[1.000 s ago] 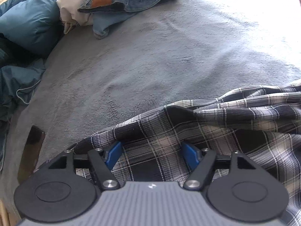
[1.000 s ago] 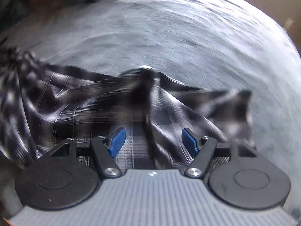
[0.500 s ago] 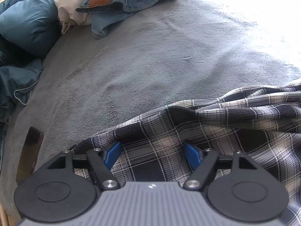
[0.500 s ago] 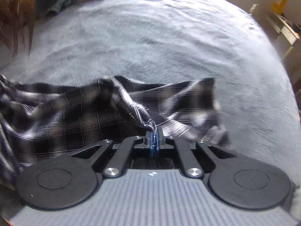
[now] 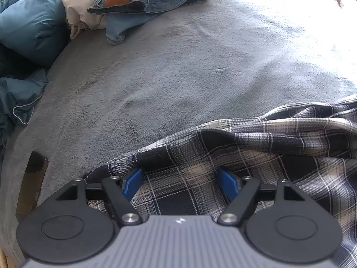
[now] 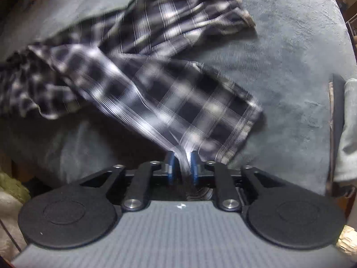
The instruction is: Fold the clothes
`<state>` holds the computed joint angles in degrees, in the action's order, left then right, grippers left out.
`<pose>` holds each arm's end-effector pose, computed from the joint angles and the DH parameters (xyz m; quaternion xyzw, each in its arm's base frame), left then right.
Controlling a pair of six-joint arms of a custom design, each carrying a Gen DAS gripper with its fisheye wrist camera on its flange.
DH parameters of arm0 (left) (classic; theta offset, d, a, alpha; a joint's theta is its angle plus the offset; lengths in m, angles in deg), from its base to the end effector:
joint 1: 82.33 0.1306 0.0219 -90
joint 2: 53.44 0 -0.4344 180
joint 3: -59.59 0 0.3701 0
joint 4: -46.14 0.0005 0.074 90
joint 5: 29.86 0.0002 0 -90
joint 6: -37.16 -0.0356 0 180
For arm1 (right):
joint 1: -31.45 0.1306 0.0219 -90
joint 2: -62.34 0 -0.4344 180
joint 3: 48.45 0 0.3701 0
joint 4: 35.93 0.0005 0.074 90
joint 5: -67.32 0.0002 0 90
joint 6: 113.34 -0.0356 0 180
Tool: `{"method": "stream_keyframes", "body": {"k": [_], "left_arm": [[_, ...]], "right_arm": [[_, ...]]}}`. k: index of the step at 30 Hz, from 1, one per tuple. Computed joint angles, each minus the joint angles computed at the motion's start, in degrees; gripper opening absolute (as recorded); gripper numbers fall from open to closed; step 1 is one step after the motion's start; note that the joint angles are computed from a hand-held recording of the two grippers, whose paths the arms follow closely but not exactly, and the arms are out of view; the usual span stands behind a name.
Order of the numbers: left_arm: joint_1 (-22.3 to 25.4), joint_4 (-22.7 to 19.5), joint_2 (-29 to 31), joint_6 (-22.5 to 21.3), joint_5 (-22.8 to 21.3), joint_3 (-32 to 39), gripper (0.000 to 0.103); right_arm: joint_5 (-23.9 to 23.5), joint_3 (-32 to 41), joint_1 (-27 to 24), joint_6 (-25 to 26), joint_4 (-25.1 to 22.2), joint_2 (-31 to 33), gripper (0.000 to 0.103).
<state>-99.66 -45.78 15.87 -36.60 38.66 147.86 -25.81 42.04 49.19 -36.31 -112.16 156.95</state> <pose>0.2420 -0.0624 0.5547 -0.0184 0.9719 0.1344 0.1926 0.4226 0.1367 0.4290 -0.0437 0.9951 0.0485 0.0739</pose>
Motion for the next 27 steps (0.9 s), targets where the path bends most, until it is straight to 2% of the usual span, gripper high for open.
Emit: {"method": "stream_keyframes", "body": {"k": [3,4,5,7,10,14,17,19,21,22,24,26,27], "left_arm": [[-0.3,0.0,0.2,0.3,-0.4,0.0,0.077],[-0.4,0.0,0.3,0.4,-0.6,0.0,0.077],[-0.5,0.0,0.4,0.5,-0.9,0.0,0.077],[-0.7,0.0,0.6,0.7,-1.2,0.0,0.078],[-0.8,0.0,0.7,0.4,-1.4,0.0,0.079],[-0.5,-0.1,0.9,-0.3,-1.5,0.1,0.081],[-0.6,-0.2,1.1,-0.1,-1.7,0.1,0.082],[-0.6,-0.2,1.1,0.0,-1.8,0.1,0.082],[-0.6,-0.2,1.2,0.1,-1.9,0.1,0.082],[-0.7,-0.2,1.2,0.1,-2.0,0.0,0.083],[-0.7,-0.2,1.3,0.2,-2.1,0.0,0.083],[-0.8,-0.3,1.3,0.3,-2.1,0.1,0.083],[-0.8,-0.3,1.3,0.3,-2.2,0.1,0.083]], "right_arm": [[-6.4,0.1,-5.0,-2.6,10.5,-0.2,0.041],[-7.3,0.2,-6.5,-3.8,14.3,0.5,0.053],[-5.5,0.6,-7.3,-4.0,18.1,2.0,0.059],[-1.4,2.5,-8.5,-3.0,24.2,6.7,0.059],[0.1,7.9,-10.7,-2.7,30.9,16.2,0.060],[-0.6,18.2,-12.7,-1.4,33.0,28.1,0.060],[-4.4,24.3,-13.3,-1.1,31.0,33.6,0.061],[-6.1,26.9,-12.7,0.4,27.7,35.5,0.062],[-2.9,26.5,-11.4,4.0,26.5,35.5,0.062],[-1.6,25.5,-10.8,5.0,27.7,35.1,0.062],[-1.0,23.7,-10.3,5.9,29.8,34.2,0.049],[-1.8,22.4,-10.2,5.3,31.3,33.1,0.004],[-2.1,21.8,-10.2,4.8,32.0,32.6,0.005]]}}
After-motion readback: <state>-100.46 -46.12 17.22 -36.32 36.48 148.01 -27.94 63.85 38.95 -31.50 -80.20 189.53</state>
